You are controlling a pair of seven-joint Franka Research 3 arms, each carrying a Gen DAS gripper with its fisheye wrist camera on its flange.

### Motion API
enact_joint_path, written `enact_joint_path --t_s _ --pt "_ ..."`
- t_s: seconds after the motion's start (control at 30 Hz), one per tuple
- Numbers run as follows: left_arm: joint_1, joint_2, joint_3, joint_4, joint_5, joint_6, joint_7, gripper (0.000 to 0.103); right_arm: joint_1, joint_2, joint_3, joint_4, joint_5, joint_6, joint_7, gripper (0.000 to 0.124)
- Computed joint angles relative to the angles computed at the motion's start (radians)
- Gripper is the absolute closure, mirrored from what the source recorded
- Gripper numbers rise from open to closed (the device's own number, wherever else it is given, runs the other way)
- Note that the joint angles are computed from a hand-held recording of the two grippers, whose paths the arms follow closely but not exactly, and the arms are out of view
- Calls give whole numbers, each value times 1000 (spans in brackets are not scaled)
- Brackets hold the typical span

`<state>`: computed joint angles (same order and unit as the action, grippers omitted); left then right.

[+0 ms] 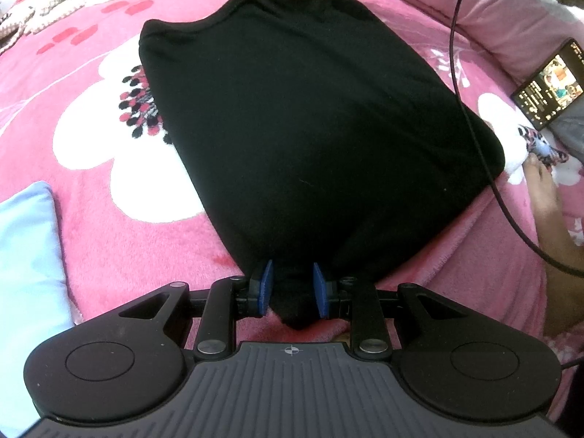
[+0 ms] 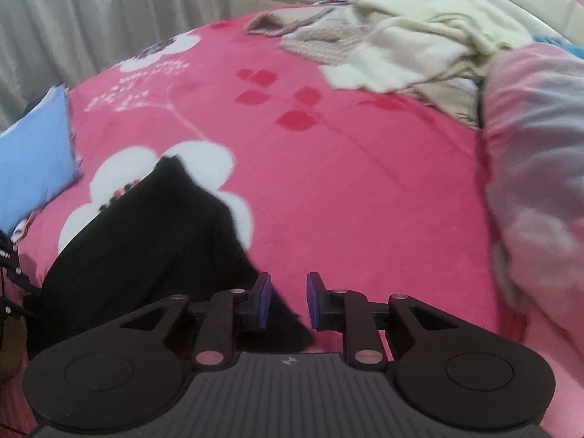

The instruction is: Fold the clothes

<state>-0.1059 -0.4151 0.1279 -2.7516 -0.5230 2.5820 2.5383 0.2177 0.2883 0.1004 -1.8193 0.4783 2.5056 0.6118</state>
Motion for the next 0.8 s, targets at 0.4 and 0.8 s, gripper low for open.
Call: enact_joint_path --t_s 0.4,0.8 --pt "1 15 -6 13 0 -7 -12 79 26 -44 24 -127 -34 111 -195 102" --pt "4 13 -10 9 -4 0 -7 79 29 -61 10 -112 8 22 -220 102"
